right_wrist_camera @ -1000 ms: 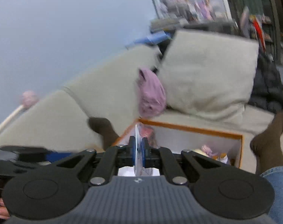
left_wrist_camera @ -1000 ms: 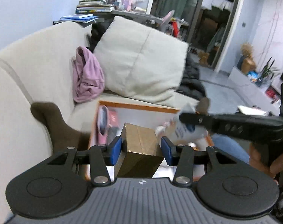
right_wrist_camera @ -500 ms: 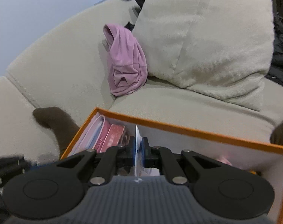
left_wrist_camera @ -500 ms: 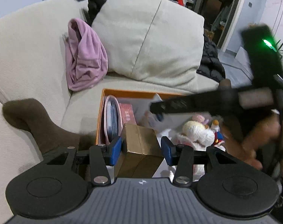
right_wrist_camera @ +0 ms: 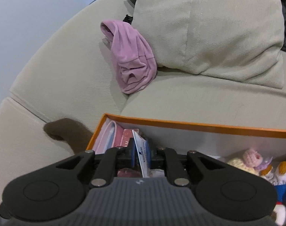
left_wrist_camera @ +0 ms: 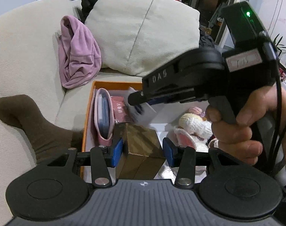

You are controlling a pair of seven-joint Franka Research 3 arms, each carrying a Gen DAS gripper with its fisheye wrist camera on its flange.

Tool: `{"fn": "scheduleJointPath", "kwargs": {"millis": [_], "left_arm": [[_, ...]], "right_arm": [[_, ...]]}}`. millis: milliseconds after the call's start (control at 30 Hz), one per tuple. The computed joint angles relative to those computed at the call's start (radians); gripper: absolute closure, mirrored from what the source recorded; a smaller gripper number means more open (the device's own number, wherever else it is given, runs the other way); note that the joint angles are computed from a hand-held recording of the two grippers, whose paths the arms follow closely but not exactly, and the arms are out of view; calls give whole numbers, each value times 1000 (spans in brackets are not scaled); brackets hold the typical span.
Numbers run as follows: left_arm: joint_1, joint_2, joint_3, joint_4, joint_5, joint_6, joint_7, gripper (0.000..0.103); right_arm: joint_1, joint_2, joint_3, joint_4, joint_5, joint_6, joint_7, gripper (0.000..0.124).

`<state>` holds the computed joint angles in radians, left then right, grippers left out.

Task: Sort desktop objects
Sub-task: 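Lower the tan box and Vaseline tube into the orange box and open both grippers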

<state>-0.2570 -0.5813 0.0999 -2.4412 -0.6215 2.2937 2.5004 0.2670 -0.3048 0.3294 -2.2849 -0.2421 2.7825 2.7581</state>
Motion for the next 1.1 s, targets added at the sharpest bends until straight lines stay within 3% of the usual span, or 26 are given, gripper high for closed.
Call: {"fn": "scheduleJointPath", "kwargs": {"millis": [267, 433, 533, 800, 1100], "left_arm": [[2, 17, -13, 11, 22, -51, -24, 50], [7, 58, -59, 33, 63, -69, -74, 50], [12, 91, -80, 54, 78, -70, -126, 50], [-3, 138, -105, 58, 53, 0, -197, 50], [1, 158, -103, 82, 81, -45, -218, 49]], "right_arm": [[-3, -77, -3, -61, 41, 40, -63, 103], [-47, -136, 42, -72, -6, -75, -95, 101], [-32, -163, 37, -85, -21, -146, -148, 101], [-19, -210, 20, -134, -14, -186, -237, 101], [8, -240, 12, -156, 18, -199, -355, 96]]}}
